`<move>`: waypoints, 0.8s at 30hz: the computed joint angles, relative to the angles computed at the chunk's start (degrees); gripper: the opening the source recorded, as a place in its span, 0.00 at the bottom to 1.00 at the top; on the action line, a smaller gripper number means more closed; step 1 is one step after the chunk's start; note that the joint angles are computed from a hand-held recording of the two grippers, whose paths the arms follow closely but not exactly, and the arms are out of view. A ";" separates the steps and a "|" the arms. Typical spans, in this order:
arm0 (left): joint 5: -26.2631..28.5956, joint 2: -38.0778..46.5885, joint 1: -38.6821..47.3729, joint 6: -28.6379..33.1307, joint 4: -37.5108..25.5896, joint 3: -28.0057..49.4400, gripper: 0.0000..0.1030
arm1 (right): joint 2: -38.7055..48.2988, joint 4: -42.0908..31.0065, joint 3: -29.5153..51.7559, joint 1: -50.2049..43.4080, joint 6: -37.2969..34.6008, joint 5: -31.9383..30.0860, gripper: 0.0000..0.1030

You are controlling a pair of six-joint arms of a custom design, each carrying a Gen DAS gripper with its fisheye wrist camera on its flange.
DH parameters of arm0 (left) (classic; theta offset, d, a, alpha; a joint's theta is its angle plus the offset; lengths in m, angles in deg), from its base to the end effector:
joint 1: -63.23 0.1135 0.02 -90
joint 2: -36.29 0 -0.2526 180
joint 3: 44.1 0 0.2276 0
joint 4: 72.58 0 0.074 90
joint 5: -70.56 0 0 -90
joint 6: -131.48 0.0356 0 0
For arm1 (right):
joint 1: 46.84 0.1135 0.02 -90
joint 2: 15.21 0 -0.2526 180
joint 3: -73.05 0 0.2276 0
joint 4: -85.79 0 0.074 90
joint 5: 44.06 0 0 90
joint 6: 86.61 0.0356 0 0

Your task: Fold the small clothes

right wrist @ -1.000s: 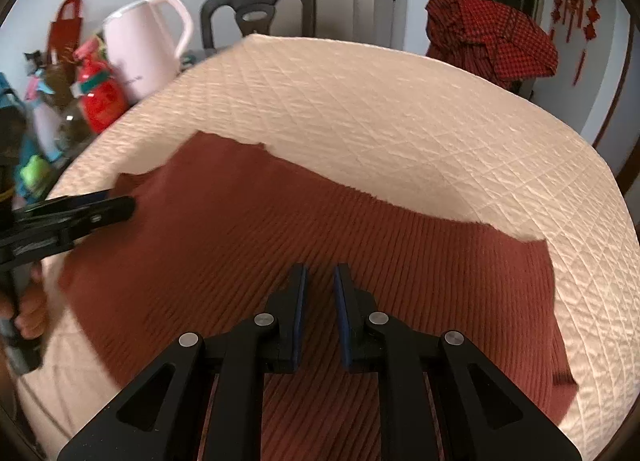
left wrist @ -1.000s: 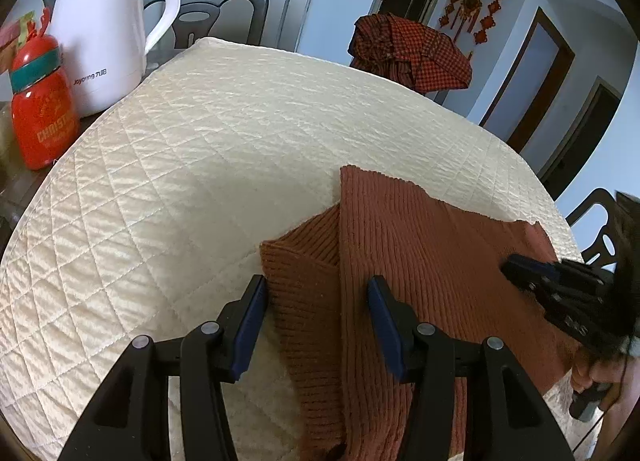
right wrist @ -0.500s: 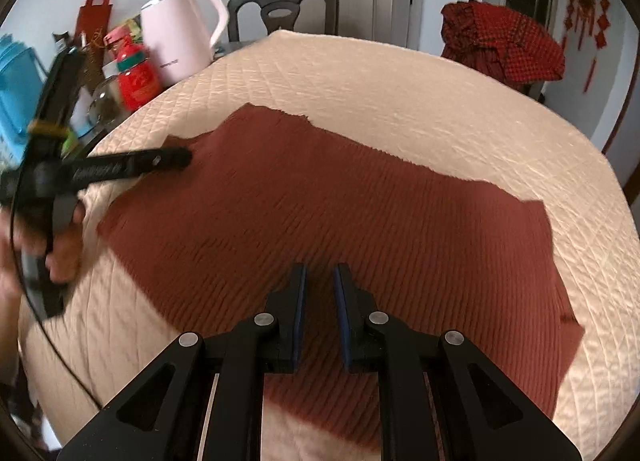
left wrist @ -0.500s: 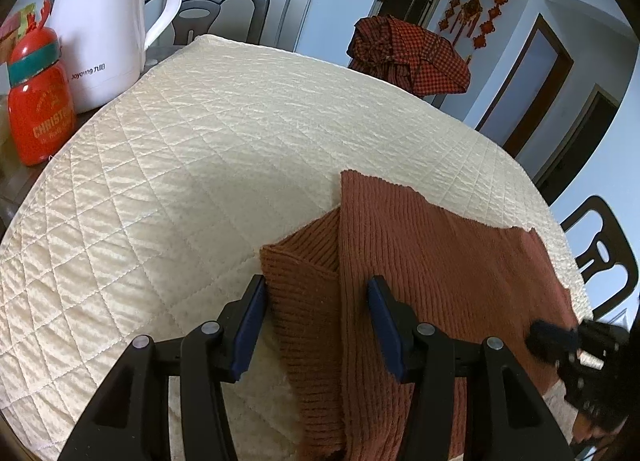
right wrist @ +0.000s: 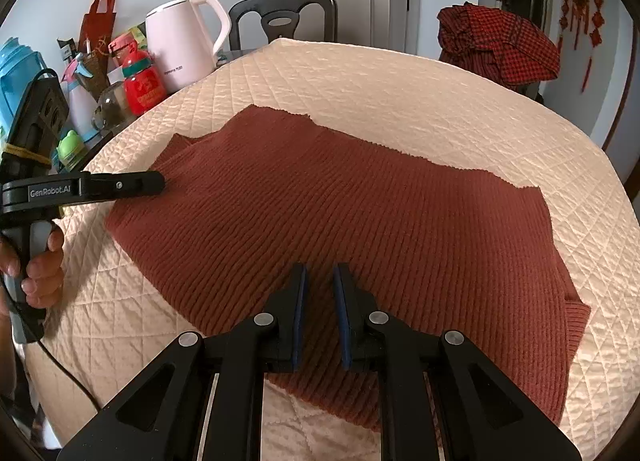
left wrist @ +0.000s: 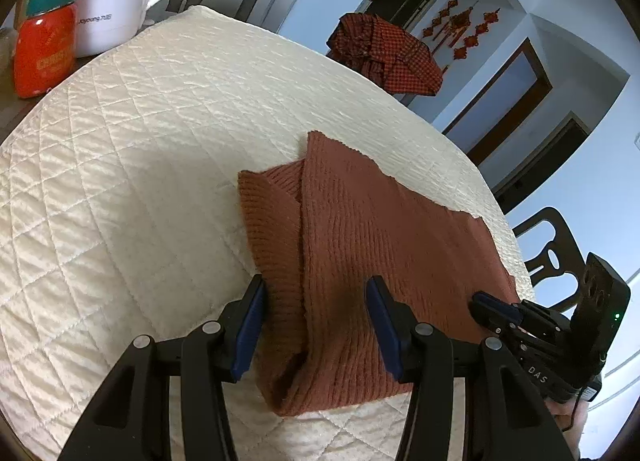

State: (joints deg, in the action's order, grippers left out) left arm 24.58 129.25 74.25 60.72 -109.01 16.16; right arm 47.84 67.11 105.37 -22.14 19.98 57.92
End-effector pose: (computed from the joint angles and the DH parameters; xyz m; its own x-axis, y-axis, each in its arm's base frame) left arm 0.2600 0.0254 0.1497 -0.8312 0.0796 -0.5503 0.4019 0.7699 -0.4957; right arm 0.1593 0.0651 0.1397 -0.7429 -0.0343 -0.6686 -0.0772 0.9964 0.0347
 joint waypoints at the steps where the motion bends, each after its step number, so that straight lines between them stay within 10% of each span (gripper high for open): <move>1: 0.33 0.78 -0.13 -0.29 -0.28 0.72 0.51 | -0.07 0.21 -0.14 -0.15 0.02 -0.24 0.14; 18: 10.11 5.37 3.52 5.46 -7.02 1.56 0.41 | -0.72 1.92 -1.36 -1.22 -0.65 -1.66 0.14; 21: 7.99 4.30 1.40 1.62 -3.77 1.53 0.19 | 0.24 0.51 0.01 -0.44 -0.13 -0.57 0.14; 24: 7.40 2.45 1.18 1.29 -1.97 0.26 0.18 | 0.78 -2.81 1.71 3.34 0.96 3.88 0.14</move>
State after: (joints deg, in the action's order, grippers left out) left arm 31.98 131.70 75.44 62.01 -110.98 16.42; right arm 48.62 64.30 107.08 -18.80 20.93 61.80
